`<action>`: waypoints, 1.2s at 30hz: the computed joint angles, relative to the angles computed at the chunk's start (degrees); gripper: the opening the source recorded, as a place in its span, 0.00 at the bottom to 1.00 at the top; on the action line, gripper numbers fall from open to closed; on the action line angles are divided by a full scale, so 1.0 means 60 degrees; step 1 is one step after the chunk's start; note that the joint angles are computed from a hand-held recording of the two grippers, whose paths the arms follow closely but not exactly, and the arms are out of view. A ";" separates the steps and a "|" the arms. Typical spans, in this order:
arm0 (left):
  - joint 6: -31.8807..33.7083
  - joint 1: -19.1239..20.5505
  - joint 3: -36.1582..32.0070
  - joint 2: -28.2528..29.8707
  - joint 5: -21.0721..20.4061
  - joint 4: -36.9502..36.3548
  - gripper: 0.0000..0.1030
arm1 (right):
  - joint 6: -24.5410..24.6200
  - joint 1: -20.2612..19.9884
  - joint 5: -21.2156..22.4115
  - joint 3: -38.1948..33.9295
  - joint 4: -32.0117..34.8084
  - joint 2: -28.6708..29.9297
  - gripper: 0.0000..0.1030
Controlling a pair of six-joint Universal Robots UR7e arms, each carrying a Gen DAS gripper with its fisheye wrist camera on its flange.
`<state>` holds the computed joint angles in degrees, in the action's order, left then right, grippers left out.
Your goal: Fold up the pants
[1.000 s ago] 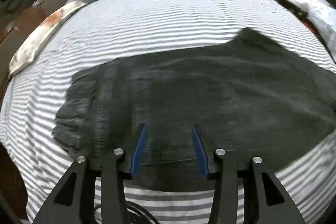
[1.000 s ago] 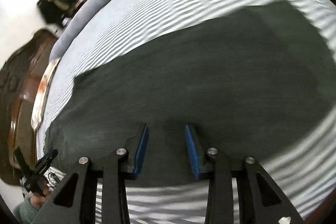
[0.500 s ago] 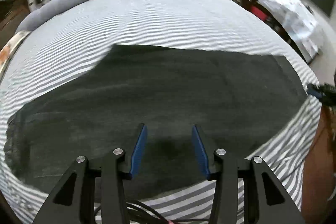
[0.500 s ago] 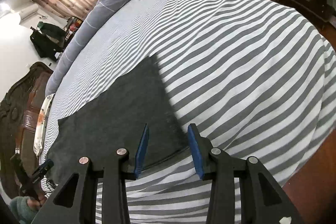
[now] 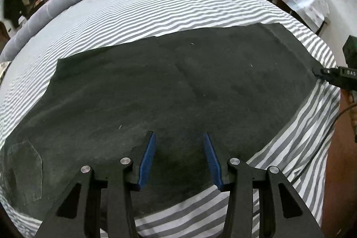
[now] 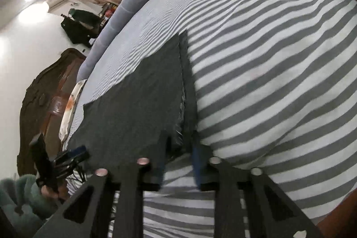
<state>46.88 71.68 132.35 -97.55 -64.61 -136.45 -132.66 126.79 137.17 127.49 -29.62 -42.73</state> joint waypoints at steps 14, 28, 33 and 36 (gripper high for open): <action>-0.0766 0.0500 -0.1193 0.0368 -0.0609 0.1617 0.45 | 0.2130 0.1419 0.2105 -0.1590 0.1170 0.0512 0.07; -0.1366 0.2770 -0.5344 0.1090 -0.1509 0.3603 0.54 | -0.1286 0.0951 -0.0206 -0.6922 0.3797 0.2246 0.07; -0.1609 0.3602 -0.6802 0.1685 -0.1736 0.3963 0.54 | -0.1712 0.0450 -0.1539 -0.9739 0.5351 0.3959 0.07; -0.1627 0.4002 -0.7472 0.1990 -0.1845 0.4197 0.54 | -0.1755 0.0251 -0.2144 -1.1701 0.6744 0.5178 0.07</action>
<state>37.12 95.69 87.52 -85.61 -75.69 -111.27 -143.19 128.30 124.31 57.28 10.85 -11.66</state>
